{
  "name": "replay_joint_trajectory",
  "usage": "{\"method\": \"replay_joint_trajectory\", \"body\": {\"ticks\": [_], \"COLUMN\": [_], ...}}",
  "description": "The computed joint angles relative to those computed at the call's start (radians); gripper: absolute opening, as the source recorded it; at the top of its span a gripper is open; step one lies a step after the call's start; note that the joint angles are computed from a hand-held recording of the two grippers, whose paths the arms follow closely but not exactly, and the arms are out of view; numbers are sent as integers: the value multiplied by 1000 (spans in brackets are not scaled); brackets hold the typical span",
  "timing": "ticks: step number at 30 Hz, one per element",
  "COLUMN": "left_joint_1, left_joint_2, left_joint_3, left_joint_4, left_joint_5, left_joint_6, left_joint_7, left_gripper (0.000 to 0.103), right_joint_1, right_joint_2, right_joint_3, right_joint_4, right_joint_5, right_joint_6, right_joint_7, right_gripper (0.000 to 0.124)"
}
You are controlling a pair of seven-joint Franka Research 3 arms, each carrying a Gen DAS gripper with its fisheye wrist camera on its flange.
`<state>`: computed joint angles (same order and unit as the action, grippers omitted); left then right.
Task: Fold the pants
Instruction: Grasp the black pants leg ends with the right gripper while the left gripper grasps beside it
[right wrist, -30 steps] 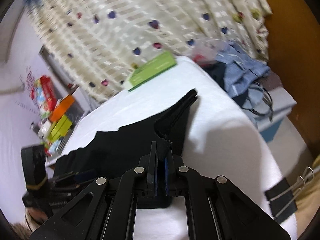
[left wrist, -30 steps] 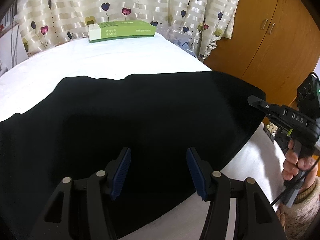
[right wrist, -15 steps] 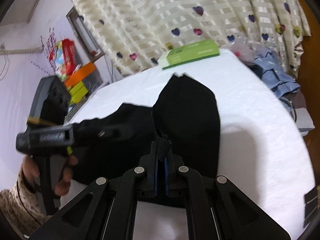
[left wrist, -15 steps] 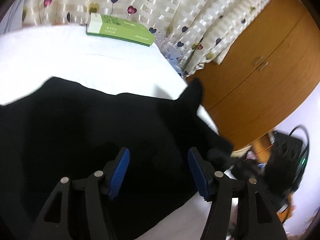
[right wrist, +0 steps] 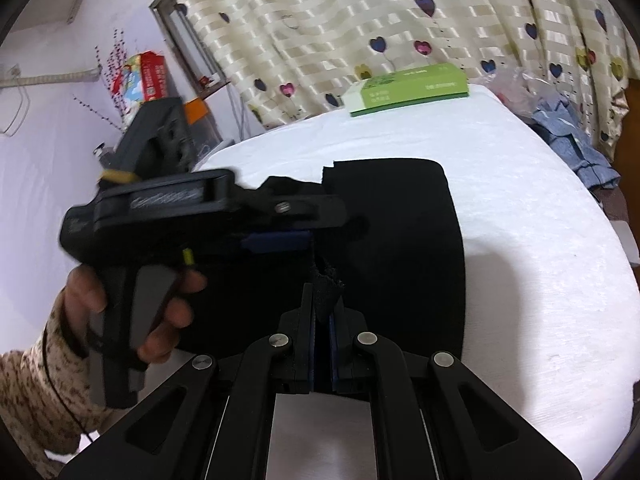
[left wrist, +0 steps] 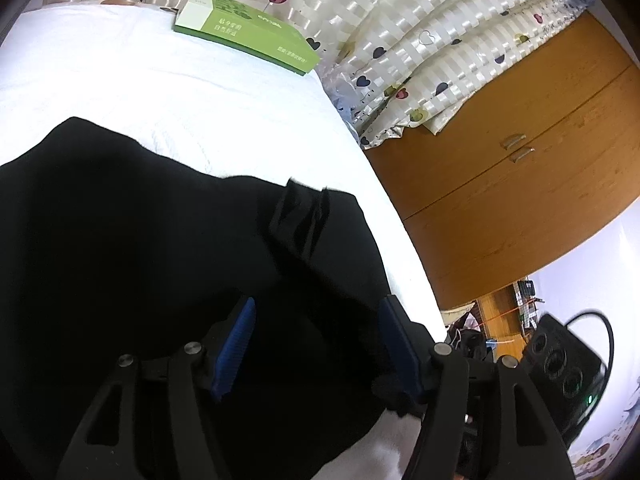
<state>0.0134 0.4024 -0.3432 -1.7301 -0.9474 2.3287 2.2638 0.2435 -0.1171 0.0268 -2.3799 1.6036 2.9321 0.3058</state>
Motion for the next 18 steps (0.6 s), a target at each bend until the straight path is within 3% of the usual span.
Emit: {"method": "replay_joint_trajectory", "body": {"ticks": [7,11,18], "left_joint_1": [-14,3,7], "left_joint_2": [25,34,24], "left_joint_3": [0,-10,-6], "left_joint_4": [37,48,37], "left_joint_5": [48,34,45], "left_joint_6": [16,8,18], "left_joint_7": [-40,-57,-69], "left_gripper": [67,67,66], "right_joint_1": [10,4,8], "right_joint_2": [-12,-25,-24], "right_joint_3": [5,-7,3], "right_joint_4": [-6,-7,0], "right_joint_5": [7,43,51], "right_joint_6": [-26,-86,-97], "right_joint_7": [-13,-30,-34], "right_gripper": [5,5,5]}}
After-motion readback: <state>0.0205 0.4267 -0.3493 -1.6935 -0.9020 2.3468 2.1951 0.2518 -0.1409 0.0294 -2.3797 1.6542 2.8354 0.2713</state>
